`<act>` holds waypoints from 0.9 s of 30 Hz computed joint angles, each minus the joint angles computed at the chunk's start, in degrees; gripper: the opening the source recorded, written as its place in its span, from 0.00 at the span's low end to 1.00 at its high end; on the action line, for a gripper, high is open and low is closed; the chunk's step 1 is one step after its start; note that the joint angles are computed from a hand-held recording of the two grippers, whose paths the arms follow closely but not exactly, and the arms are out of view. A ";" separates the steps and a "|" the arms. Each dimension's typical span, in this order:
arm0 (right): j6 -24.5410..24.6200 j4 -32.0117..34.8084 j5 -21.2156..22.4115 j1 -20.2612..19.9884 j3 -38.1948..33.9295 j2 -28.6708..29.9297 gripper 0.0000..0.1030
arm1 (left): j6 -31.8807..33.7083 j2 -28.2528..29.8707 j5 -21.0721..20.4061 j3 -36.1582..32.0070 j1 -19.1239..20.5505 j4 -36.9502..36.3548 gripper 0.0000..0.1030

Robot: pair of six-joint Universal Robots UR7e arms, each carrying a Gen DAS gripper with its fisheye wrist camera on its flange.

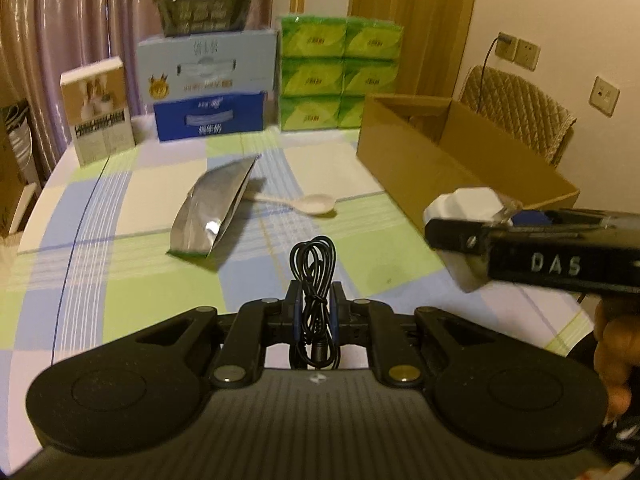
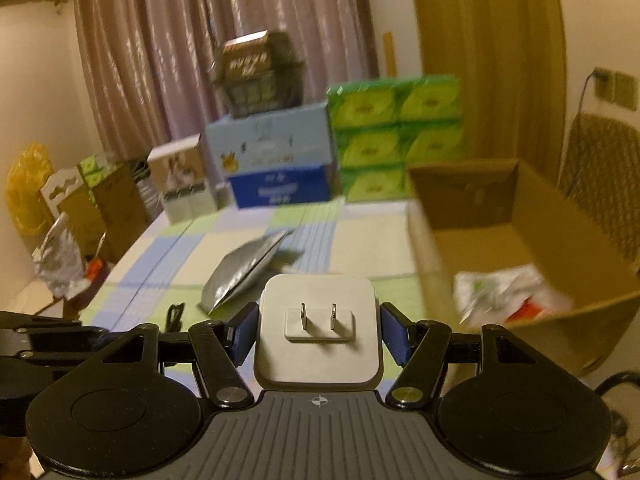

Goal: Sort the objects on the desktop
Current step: 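Carry the black cable and white plug over the cardboard box with both tools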

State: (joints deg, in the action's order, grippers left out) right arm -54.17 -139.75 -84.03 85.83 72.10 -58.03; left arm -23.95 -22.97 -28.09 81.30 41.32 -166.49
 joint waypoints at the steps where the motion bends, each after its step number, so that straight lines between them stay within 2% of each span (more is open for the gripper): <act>1: 0.00 0.25 0.33 -0.10 -0.91 0.03 0.60 | 0.73 0.35 0.16 -0.83 -0.31 -0.03 0.10; 8: -1.16 2.40 1.00 -1.02 -8.38 1.08 0.60 | 5.88 3.91 -0.01 -8.73 -1.92 0.76 0.10; 14: -1.11 4.42 0.34 -1.94 -19.17 4.87 0.60 | 10.41 8.56 -2.73 -18.32 -1.95 2.22 0.10; 21: -0.30 11.79 -1.70 -3.13 -36.22 12.74 0.60 | 14.79 16.72 -7.28 -34.80 -0.94 7.67 0.10; 27: 0.23 20.02 -3.15 -4.02 -51.29 20.51 0.60 | 15.63 25.98 -11.76 -54.01 0.79 16.44 0.10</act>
State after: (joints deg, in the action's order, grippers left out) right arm -53.94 -119.73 -87.18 81.81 20.81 -37.52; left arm -8.33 3.01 -39.85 27.29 42.12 -150.06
